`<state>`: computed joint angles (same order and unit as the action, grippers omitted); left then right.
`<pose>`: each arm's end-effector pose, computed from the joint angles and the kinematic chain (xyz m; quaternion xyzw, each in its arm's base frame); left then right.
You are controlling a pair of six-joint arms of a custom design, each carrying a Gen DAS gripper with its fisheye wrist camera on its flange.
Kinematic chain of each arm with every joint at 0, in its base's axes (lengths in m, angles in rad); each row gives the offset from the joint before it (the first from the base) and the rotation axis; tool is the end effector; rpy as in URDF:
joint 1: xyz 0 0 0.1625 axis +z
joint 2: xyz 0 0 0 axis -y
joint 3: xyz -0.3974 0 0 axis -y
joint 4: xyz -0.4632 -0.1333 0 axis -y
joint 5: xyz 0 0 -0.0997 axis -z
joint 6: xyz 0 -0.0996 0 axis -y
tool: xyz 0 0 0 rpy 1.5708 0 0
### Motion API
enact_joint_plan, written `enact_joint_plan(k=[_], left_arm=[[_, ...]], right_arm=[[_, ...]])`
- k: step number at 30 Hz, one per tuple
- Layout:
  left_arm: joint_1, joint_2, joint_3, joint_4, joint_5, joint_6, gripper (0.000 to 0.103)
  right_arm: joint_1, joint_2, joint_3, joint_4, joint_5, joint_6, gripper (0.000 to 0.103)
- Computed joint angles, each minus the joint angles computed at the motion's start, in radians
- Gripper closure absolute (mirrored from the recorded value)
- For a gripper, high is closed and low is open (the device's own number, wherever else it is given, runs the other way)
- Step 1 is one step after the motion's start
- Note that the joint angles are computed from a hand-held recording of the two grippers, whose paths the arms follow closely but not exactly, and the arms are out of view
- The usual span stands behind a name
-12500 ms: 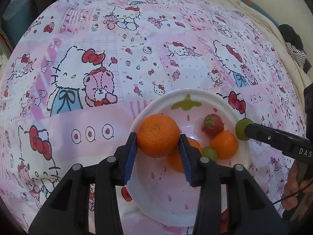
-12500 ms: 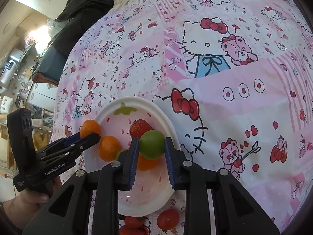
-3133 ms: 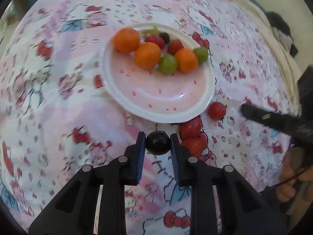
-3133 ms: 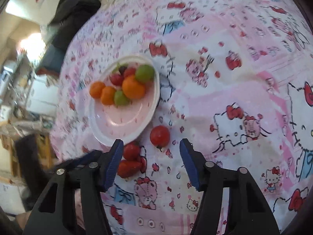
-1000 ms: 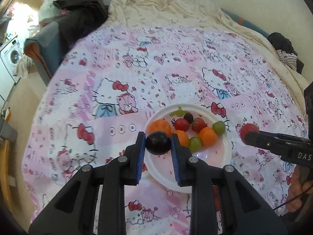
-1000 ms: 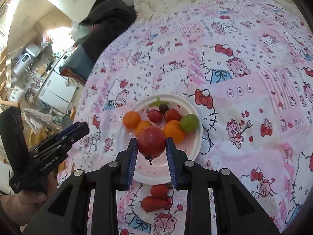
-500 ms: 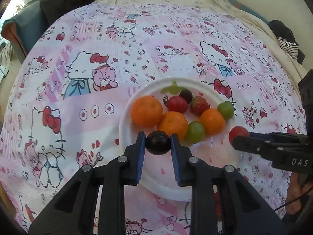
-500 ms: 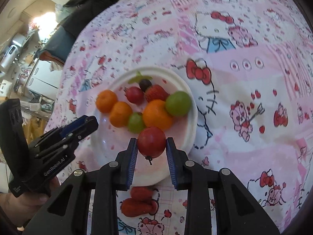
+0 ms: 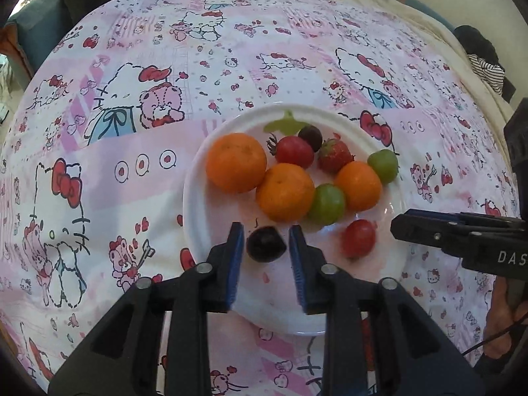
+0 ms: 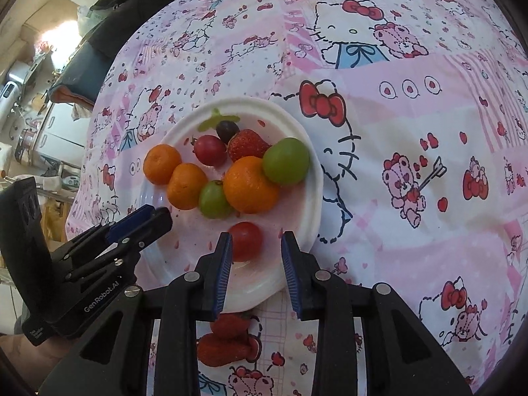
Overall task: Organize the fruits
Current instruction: 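Carry the plum and tomato over the plate and open both grippers, then grasp a strawberry with the left gripper while the right gripper grasps a red tomato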
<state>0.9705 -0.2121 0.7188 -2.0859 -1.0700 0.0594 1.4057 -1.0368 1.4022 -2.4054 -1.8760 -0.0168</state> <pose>-0.3555 -0.8400 -0.0652 0.3128 0.9169 -0.0701 0.2377 -0.0241 -0.7733 0.2994 -0.1065 -0.9560 0.2154 0.1681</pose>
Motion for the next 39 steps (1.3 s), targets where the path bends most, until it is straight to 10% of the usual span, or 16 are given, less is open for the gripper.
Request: enact_joint_plan(k=[5,8,11,39], left_arm=[[-0.013,0.003,0.012,-0.039,0.067,0.017,0.033],[-0.015,-0.002,0.020,-0.049,0.069,0.021,0.033],[-0.017,-0.006,0.024,-0.056,0.073,0.021,0.033],[-0.057,-0.223,0.324,-0.058,-0.034,-0.006,0.033]], right_arm=[[0.002,-0.011,0.006,-0.014,0.016,0.004,0.069],[0.003,-0.023,0.013,-0.035,0.022,0.014,0.067],[0.001,-0.031,0.020,-0.063,0.027,0.034,0.036],[0.014,-0.242,0.265,-0.191,0.042,0.126,0.035]])
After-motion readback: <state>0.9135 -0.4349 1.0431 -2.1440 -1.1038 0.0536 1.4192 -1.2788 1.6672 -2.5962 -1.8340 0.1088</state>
